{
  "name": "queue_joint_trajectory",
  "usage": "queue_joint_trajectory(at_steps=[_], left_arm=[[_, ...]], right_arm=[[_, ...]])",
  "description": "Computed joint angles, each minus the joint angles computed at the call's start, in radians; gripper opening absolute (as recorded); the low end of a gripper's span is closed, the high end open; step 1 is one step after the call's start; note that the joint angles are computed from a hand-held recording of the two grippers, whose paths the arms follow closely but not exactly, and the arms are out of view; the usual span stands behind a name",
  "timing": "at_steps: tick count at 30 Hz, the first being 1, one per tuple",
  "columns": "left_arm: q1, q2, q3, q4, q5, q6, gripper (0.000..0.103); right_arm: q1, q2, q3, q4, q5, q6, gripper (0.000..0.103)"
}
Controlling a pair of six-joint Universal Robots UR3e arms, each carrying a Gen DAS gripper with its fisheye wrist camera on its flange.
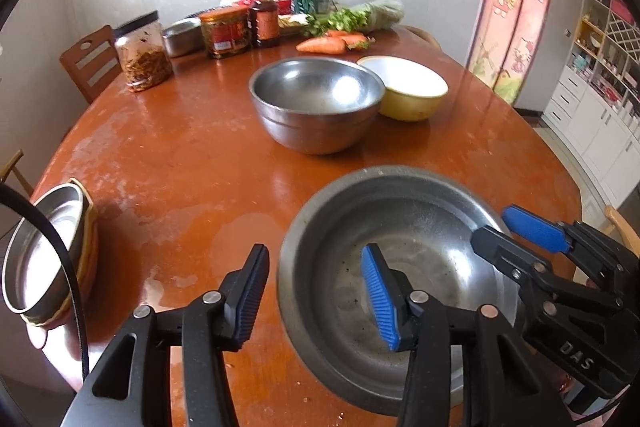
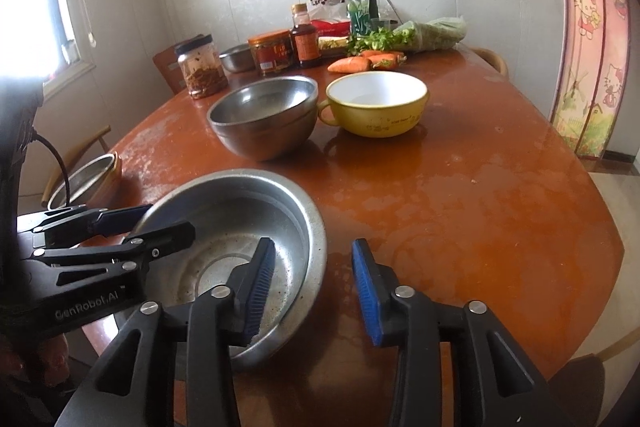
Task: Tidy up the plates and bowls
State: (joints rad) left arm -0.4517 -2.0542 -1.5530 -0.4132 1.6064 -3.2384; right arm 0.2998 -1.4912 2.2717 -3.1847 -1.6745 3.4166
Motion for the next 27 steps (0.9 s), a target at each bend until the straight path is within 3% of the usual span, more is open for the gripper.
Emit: queue_joint_trajectory(at_steps=[2,11,15,27], left_arm=[[-0.001,0.009,0.004,-0.005,0.013,-0.009,0.052],[-0.043,0.025,0.039,-0.044,0.085,-0.042,0.057],[-0.063,0.020,0.063,-0.060,0.105,-0.043,0.059],[-0.061,0.032,0.051,-0.033,0.098,-0.031,0.061]], right_arm=[[-0.018,-0.033,0.028,-0.013,0.019,0.003,0.054],[-0.071,-0.133,0.111,-0.059,0.051,-0.016,0.062],[-0.051,-0.145,0.115,-0.073,0.003,-0.032,0.073],[-0.079,-0.154,0.152,-0.161,0.024,-0.037,0.078]])
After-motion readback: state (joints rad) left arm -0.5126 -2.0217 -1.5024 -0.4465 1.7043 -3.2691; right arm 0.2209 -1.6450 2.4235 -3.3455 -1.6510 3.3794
